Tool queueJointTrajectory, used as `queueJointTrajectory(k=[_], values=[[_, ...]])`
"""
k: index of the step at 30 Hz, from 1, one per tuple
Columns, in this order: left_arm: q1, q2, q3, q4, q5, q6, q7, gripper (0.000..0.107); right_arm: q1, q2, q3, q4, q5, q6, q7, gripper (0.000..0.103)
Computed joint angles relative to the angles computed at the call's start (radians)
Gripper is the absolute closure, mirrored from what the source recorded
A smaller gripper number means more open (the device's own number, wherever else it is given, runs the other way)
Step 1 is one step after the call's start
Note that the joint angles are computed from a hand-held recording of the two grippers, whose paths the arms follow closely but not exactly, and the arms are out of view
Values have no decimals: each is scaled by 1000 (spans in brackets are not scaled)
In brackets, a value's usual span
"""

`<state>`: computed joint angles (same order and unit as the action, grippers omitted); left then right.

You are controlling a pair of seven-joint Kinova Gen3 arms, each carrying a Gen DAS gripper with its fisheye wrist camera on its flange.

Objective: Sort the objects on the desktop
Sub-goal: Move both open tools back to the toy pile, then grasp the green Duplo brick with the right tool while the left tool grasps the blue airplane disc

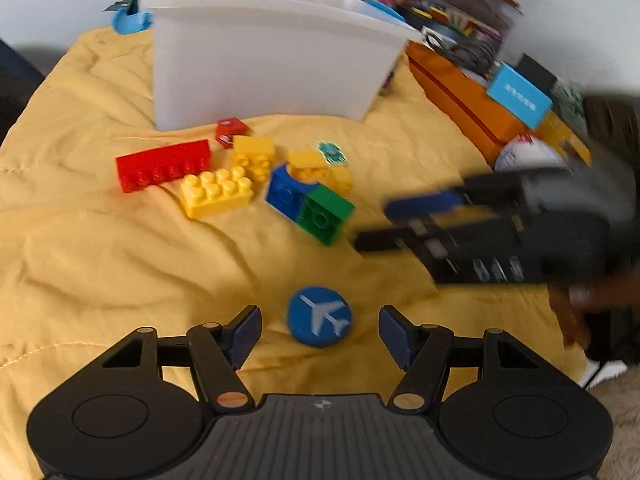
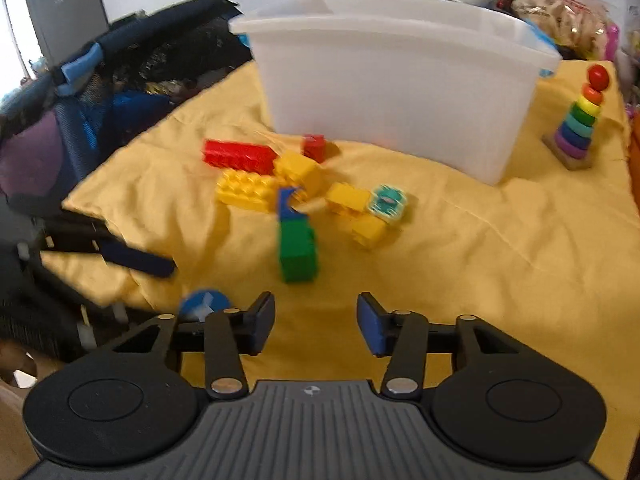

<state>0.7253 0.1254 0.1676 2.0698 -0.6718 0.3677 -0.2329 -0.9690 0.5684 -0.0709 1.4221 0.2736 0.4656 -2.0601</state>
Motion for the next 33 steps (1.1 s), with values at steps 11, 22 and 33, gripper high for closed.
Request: queueJointTrajectory(k=[11, 22, 33], values=[[25, 24, 5, -30, -27, 57, 30, 39, -53, 48, 63, -60, 13, 3, -11, 77], [71, 80, -23, -101, -38, 148, -27, 65, -294, 20, 256, 49, 440, 203, -207, 76], [80, 79, -28, -85, -85, 132, 25, 64, -146, -40, 87, 81, 379, 101, -305, 63]])
